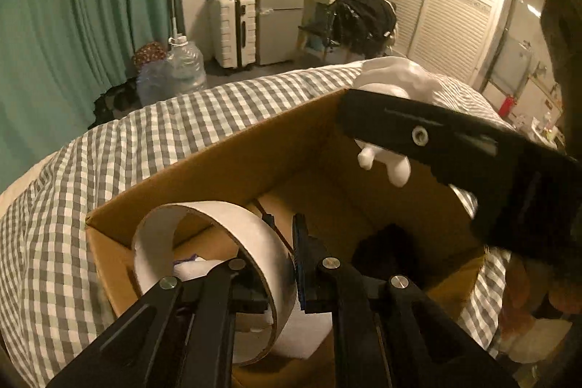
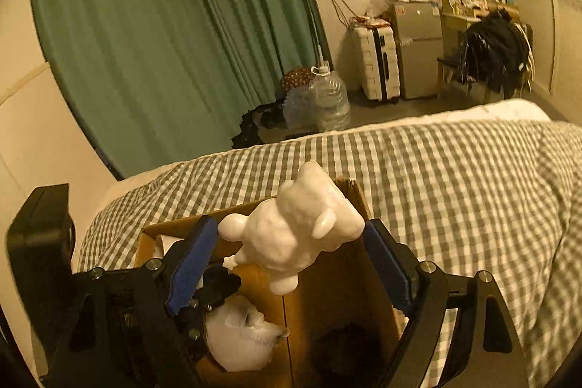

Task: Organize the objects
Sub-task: 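Lower the tape roll into the box with the left tool while the right tool drops the figurine in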

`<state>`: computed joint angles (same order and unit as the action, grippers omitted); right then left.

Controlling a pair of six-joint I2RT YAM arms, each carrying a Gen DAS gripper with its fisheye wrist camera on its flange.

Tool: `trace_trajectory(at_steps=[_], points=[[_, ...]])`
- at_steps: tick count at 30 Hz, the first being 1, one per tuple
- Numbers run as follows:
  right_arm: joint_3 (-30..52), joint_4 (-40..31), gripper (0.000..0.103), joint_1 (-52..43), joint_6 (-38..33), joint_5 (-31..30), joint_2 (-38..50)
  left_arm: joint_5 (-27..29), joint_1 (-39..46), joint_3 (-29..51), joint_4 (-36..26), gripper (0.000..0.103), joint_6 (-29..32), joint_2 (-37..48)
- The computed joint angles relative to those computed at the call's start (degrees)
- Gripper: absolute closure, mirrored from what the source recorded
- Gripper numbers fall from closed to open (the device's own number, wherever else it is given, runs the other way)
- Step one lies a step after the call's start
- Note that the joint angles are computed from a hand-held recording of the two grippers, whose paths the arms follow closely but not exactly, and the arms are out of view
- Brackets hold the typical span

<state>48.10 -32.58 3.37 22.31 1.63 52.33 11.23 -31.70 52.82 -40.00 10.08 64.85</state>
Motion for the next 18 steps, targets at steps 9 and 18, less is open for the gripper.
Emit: trace_trajectory(at_steps=[9,18], points=[[1.15,-6.95,0.012,-0.37,1.94,3.0,-9.45,1.59,0.44,0.33,-7.09,0.015,1.53,-6.17],[4.06,-25.66,0.012,15.65,11.65,20.53,-19.86,-0.11,1.06,0.12,-14.21,0.011,0.49,-13.94]])
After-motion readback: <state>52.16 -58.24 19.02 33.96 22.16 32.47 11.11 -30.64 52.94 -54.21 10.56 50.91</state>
